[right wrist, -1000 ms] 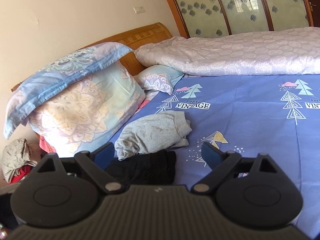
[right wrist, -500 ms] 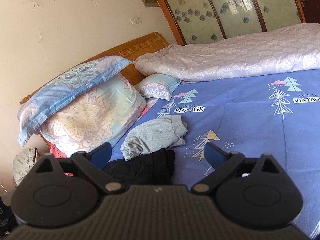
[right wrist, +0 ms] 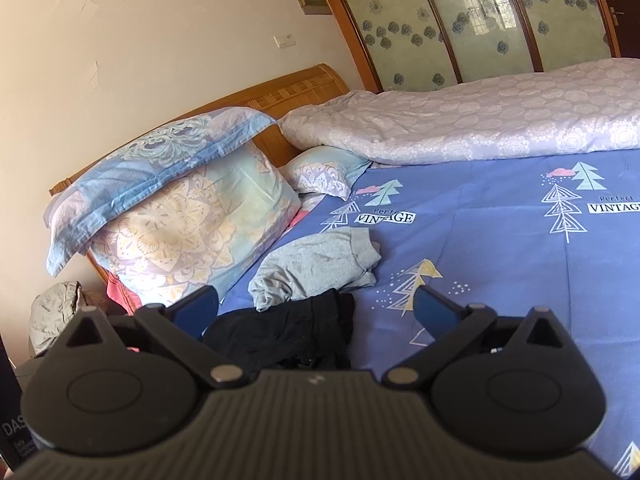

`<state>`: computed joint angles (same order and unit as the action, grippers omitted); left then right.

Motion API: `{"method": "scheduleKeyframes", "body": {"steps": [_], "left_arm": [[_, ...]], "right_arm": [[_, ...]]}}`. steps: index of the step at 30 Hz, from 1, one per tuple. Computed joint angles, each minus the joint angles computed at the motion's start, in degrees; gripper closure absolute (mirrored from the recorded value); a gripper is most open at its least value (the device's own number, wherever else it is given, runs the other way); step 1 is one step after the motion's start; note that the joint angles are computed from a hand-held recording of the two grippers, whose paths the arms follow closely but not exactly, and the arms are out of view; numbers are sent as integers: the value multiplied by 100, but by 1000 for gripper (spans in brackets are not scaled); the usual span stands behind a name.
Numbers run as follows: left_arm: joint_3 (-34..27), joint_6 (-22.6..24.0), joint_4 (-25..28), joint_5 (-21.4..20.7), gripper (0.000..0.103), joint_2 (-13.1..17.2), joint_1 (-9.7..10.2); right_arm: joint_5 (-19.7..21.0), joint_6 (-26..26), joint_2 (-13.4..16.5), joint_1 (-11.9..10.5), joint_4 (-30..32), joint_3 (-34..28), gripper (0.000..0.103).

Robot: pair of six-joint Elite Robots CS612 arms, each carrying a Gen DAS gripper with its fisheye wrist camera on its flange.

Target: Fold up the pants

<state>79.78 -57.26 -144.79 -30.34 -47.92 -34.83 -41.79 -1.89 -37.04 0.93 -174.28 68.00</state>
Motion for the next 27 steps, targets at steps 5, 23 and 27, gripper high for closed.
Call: {"method": "scheduleKeyframes", "body": {"steps": [5,23,27], "left_arm": [[20,192,-253,-77,0,20,6],[534,-489,-323,-493,0,-142,212],[623,-683,-190,-710,0,-180,261]], "right_arm": [[52,24,-12,-9,102,0,0],[37,-219,-3,108,613,-44,0],[-10,-447,-21,170,878,-34,0]]}}
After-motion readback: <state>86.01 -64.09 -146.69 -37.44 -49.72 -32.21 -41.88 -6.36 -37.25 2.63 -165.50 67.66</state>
